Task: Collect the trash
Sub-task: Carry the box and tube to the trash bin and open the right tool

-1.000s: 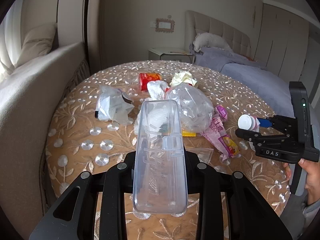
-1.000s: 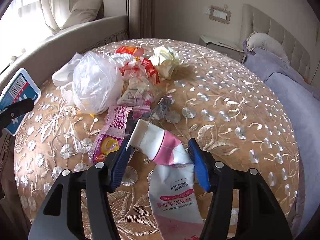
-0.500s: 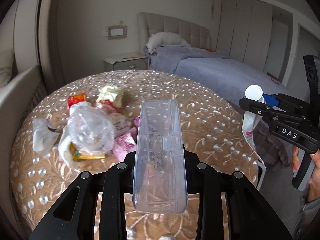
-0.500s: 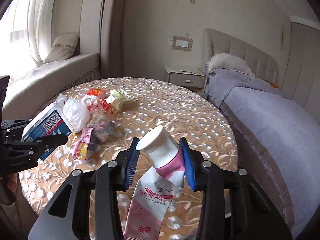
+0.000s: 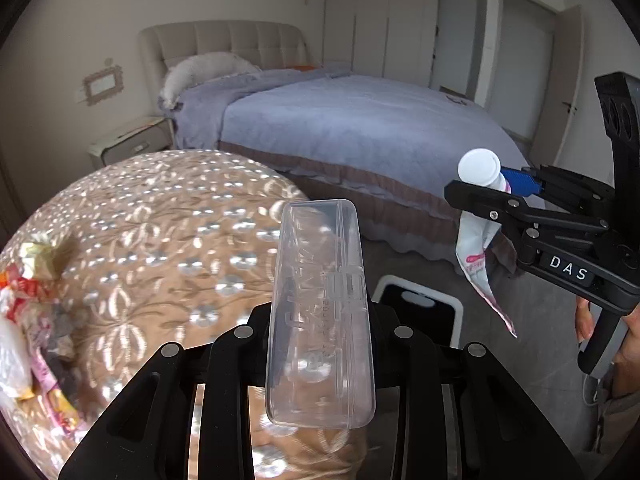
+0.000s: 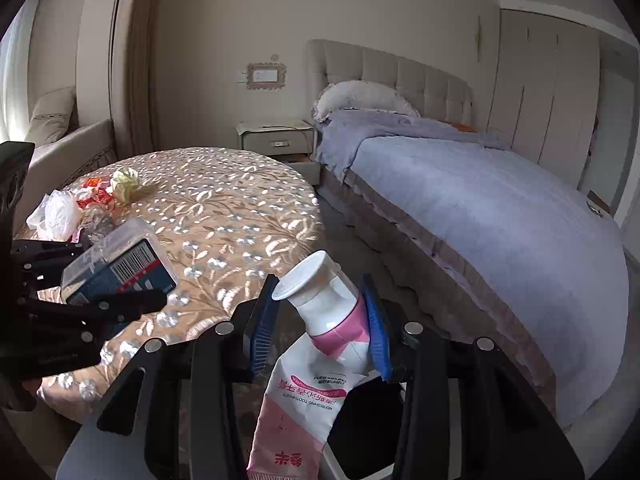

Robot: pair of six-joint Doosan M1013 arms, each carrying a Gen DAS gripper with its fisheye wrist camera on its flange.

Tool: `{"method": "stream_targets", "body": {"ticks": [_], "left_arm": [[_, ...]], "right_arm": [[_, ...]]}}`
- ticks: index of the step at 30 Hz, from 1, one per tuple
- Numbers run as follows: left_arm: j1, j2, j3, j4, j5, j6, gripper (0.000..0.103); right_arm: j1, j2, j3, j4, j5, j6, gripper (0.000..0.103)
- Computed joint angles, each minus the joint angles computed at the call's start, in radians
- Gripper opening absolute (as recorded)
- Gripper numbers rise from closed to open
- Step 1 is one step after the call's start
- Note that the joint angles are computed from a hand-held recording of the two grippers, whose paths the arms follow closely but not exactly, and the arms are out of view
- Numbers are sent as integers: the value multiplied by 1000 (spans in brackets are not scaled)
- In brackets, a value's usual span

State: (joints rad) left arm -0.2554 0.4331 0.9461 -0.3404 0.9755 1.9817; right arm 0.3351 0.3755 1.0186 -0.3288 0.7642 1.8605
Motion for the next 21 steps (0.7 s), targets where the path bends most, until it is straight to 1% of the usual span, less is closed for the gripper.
{"method": "stream_targets", "body": {"ticks": [4,8,10,16,19,21], "left_arm": [[-42,39,-32,-22,53,41,30],[-76,82,-71,-41,104,68,30],[-93,113,-102,-27,141,66,30],[-133,207,-198,6,249,47,30],[-150,246,-237,28,286,44,30],[-156,264,-254,41,297,42,30]], "right_arm": [[-35,-26,59,-1,-21,39,42],[-70,-37,97,31,-37,43,42],[-85,-39,111,47,-46,43,42],[-133,-26,132,99,-63,37,42],[-153,-17,135,130,-64,24,42],[-162,-10,136,149,-62,14,42]]}}
